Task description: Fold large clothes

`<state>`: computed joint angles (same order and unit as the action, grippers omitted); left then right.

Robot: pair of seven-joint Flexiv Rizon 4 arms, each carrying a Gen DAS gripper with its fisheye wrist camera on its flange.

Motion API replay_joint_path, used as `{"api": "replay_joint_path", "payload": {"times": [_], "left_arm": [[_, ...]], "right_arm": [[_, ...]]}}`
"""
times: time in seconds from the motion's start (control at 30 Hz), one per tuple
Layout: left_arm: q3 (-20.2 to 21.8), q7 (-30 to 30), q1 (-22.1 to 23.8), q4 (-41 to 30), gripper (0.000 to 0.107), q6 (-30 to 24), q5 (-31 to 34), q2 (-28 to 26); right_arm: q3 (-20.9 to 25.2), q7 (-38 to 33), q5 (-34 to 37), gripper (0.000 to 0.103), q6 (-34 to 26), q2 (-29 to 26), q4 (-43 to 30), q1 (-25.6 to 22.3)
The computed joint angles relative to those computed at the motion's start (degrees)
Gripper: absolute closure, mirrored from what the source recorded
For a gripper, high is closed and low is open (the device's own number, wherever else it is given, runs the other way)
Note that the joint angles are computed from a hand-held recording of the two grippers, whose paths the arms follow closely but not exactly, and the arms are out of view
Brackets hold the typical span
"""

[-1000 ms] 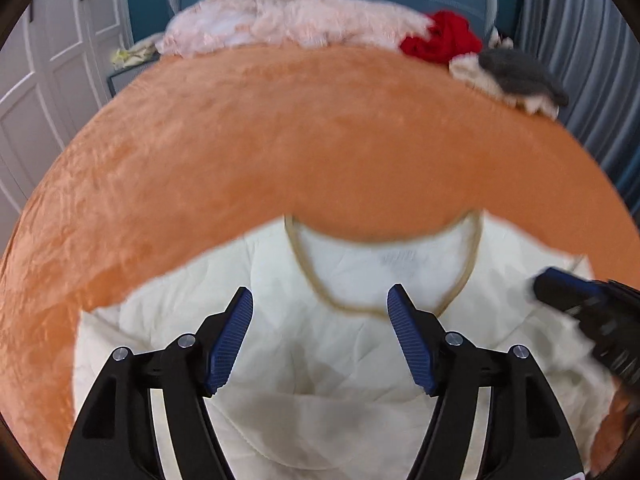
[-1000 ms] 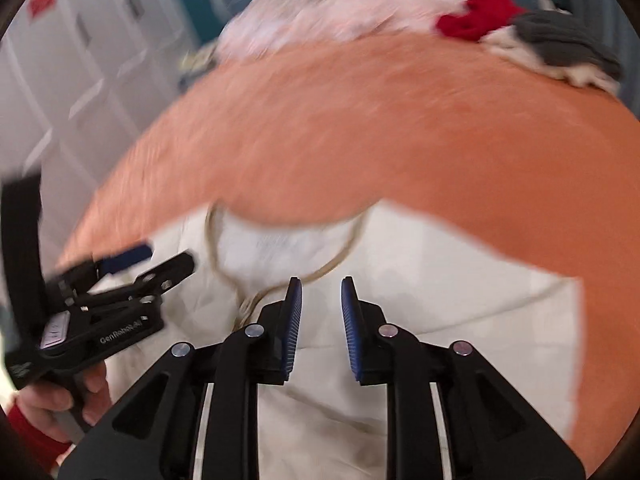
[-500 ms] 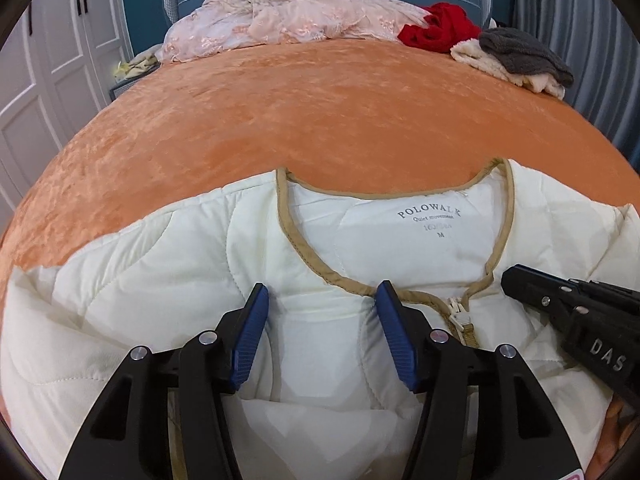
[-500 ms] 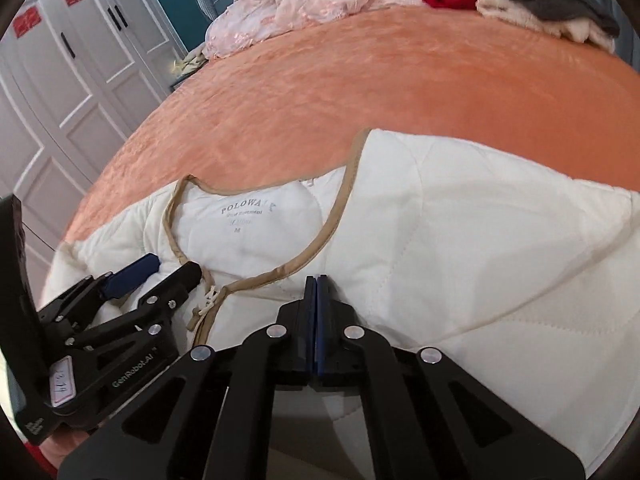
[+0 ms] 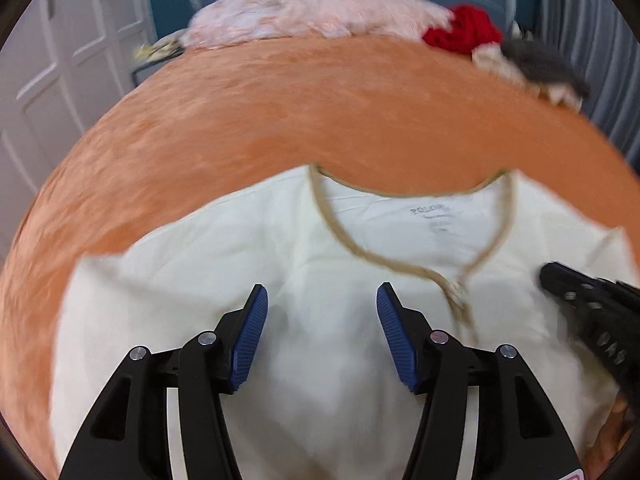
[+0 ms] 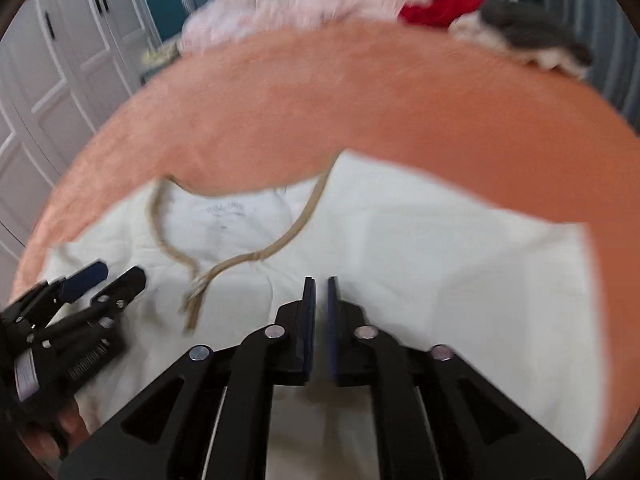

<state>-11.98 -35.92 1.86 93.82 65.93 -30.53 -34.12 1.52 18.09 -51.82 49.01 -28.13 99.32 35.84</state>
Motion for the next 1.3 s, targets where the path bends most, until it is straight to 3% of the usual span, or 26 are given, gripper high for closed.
{"api": "replay_joint_path", "payload": {"times": [0.07, 0.1, 0.17, 0.23, 0.37, 0.5, 0.6, 0.73, 0.87, 0.9, 0.93, 0.97, 1.0, 1.03, 1.07, 1.1, 1.3], "left_arm": [[-2.4, 3.7, 4.7, 5.1, 0.031, -3.8, -5.0, 5.3], [-2.0, 5.5, 6.2, 7.8, 0.029, -5.1, -7.2, 8.1], [-0.6, 9.6, 8.9, 12.7, 0.024, -8.2, -11.8, 13.2], [3.4, 10.7, 11.1, 16.6, 0.023, -13.2, -12.9, 17.7], [11.9, 11.3, 13.7, 20.3, 0.023, -21.6, -9.8, 22.3], [18.8, 10.5, 16.5, 21.8, 0.023, -28.2, -5.1, 23.5], [20.8, 8.1, 18.4, 21.6, 0.023, -32.2, -3.7, 23.2], [21.2, 6.8, 20.7, 22.0, 0.023, -37.6, -7.3, 22.8], [21.0, 7.9, 20.2, 23.6, 0.029, -38.1, -8.1, 24.3], [21.0, 8.4, 19.8, 24.2, 0.033, -37.5, -7.9, 24.9], [21.0, 8.8, 19.4, 24.7, 0.041, -36.8, -7.7, 25.3], [21.1, 9.3, 19.2, 25.2, 0.055, -36.3, -7.5, 25.7], [21.2, 9.3, 19.0, 25.2, 0.063, -36.4, -6.8, 25.8], [21.4, 9.2, 19.0, 25.2, 0.078, -36.8, -6.5, 25.9], [21.5, 9.2, 19.1, 25.0, 0.09, -37.2, -6.5, 26.0], [21.7, 10.0, 19.5, 24.8, 0.093, -38.1, -7.1, 26.5], [24.1, 17.0, 21.4, 24.0, 0.101, -44.8, -8.2, 31.3]], "right_arm": [[0.9, 4.9, -3.1, 0.068, -2.3, 6.0, 5.5, 2.3], [2.7, 7.1, -3.8, 0.054, -5.1, 9.4, 8.4, 3.5], [6.9, 10.2, -3.4, 0.045, -9.5, 14.5, 12.7, 4.8], [12.1, 13.6, 0.3, 0.036, -15.2, 18.9, 15.9, 6.6], [21.0, 22.1, 10.6, 0.031, -24.3, 24.1, 18.8, 11.1], [25.6, 37.9, 15.2, 0.031, -22.1, 26.4, 23.0, 14.7], [26.5, 48.3, 11.7, 0.031, -17.8, 26.0, 25.8, 16.4], [25.1, 54.5, 6.5, 0.031, -12.4, 23.6, 27.1, 17.3], [23.0, 59.0, 1.4, 0.03, -9.2, 22.0, 27.8, 17.2], [22.8, 59.8, 0.5, 0.036, -9.3, 21.9, 27.8, 17.2], [22.4, 60.1, -0.6, 0.049, -9.1, 21.5, 27.5, 17.1], [22.2, 59.7, -0.8, 0.056, -8.7, 21.1, 27.3, 16.9], [22.2, 58.7, -0.1, 0.074, -9.1, 20.8, 26.8, 16.9], [22.2, 57.5, 0.8, 0.089, -9.9, 20.6, 26.1, 17.1], [22.4, 56.6, 1.7, 0.09, -11.2, 20.5, 25.4, 17.4], [22.7, 55.7, 2.6, 0.094, -13.0, 20.6, 24.6, 17.9], [25.6, 46.5, 6.6, 0.099, -21.9, 23.1, 20.3, 21.0]]}}
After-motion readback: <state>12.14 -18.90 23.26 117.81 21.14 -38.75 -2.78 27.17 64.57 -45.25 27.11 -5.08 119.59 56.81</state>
